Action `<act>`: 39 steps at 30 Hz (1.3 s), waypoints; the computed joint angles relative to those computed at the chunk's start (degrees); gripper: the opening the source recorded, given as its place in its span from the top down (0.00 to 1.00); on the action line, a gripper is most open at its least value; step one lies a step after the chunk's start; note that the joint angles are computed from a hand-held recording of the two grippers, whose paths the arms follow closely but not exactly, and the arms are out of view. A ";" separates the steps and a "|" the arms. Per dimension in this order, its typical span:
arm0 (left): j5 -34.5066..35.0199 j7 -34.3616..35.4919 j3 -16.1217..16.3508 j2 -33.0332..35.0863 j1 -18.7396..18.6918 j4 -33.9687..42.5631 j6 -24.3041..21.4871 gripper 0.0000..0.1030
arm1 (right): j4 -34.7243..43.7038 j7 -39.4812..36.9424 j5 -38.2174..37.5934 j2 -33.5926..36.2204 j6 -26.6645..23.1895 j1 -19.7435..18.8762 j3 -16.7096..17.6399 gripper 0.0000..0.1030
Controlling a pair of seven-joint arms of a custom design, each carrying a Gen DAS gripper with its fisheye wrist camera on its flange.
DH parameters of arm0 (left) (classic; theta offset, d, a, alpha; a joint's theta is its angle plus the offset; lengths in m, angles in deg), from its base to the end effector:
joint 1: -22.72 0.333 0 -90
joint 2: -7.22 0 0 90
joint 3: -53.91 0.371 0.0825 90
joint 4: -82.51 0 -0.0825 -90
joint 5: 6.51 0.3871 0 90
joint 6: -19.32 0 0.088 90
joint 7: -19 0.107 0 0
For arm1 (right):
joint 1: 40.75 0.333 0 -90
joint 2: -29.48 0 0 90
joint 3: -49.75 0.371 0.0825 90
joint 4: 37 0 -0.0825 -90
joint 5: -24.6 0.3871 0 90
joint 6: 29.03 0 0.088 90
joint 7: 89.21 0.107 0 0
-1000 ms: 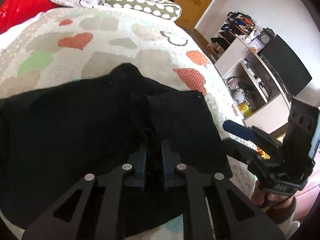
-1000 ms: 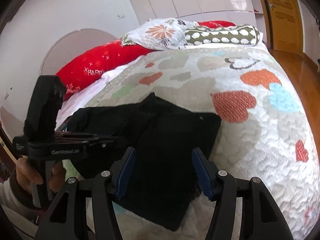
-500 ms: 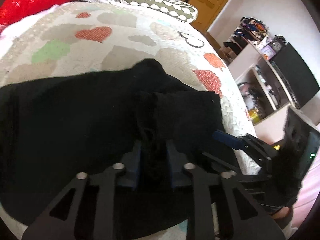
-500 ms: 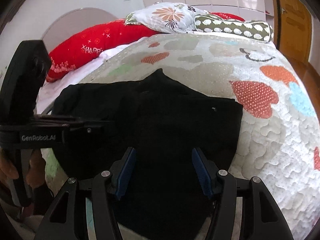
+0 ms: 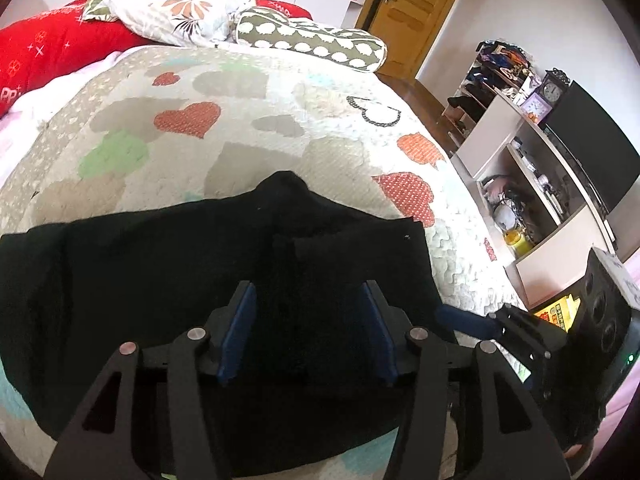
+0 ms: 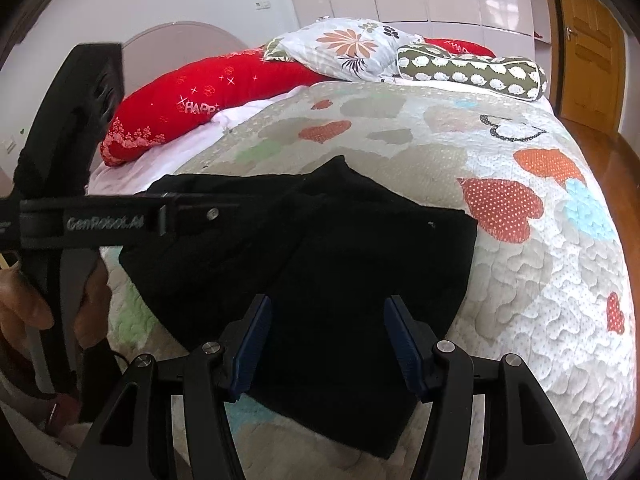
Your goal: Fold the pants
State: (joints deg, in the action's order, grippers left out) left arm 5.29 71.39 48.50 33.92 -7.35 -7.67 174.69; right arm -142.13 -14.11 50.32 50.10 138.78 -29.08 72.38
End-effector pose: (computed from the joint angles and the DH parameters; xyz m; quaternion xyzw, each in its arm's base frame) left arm 0.6213 -0.4339 0.4978 -0.6340 0.6974 -0.3185 0.1010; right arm 0.6131 0.3410 0.4792 -0.7601 0.5163 -0.0542 0.3907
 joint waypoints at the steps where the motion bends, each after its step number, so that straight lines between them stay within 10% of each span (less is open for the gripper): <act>1: 0.01 0.08 -0.04 0.16 -0.06 0.22 -0.17 0.49 | -0.11 0.16 0.02 -0.06 -0.03 0.01 -0.08 0.42; 25: 1.97 -2.90 1.70 1.07 -0.94 -0.30 -2.58 0.44 | 1.46 -7.40 8.93 0.33 -4.68 -0.17 -0.13 0.40; 39: 8.45 -11.95 2.86 -5.17 0.13 -8.70 -0.84 0.38 | 11.97 8.19 -9.12 7.99 -7.08 6.88 -7.00 0.40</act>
State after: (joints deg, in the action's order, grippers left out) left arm 13.74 59.45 51.36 28.75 -7.22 -16.37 173.84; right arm -130.16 -5.92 41.20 58.09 131.71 -22.19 65.39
